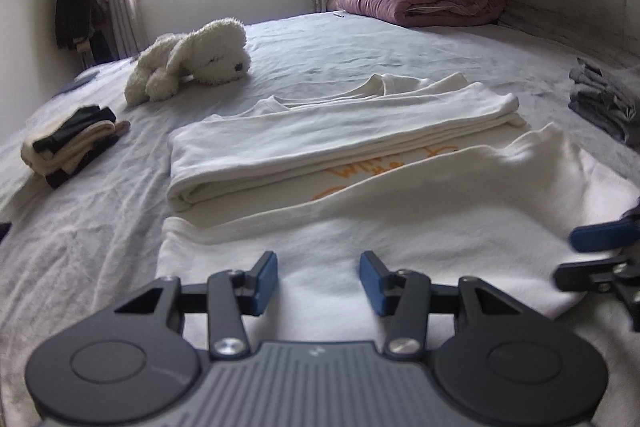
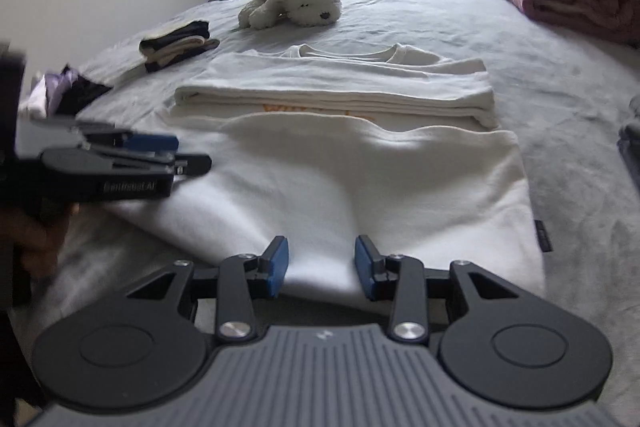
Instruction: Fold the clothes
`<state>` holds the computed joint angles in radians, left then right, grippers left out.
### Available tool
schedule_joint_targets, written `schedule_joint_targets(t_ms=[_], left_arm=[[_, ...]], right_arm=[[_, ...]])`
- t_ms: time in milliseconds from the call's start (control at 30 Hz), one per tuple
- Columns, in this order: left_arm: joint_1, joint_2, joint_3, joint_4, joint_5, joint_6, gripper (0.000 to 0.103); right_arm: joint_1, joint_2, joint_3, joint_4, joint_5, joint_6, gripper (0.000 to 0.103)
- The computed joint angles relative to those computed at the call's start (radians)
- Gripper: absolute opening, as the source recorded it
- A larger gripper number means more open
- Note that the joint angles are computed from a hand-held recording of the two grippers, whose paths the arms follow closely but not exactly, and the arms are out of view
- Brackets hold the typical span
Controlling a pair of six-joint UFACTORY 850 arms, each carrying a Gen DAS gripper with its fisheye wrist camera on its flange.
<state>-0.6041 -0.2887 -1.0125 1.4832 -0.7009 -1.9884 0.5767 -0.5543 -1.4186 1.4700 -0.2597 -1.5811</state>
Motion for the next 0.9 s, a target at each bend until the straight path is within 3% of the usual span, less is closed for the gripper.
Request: schedule_joint_targets(t_ms=[267,500,833,900], left_arm=[[-0.031,0.036,0.068,0.051,-0.071,-0.06,0.051],[-0.049,0.061,0.107,0.047,-0.114,-0.09,0.054],[-0.069,0.137,0.178,-0.078,-0.199,-0.012,0.055],[-0.054,0.175,0.201,-0.103,-0.169,-0.046,0.055]], right_arm=[[-0.054,0.052,0.061,0.015,0.008,-0.041,0.037],[-0.063,0.07,0.083,-0.075,0.052,0.078,0.035],[-0.111,0.084,0.09,0.027,-0.018,0.126,0.037],[-0.123,0.082,0.086,-0.002,-0.027,0.22,0.043]])
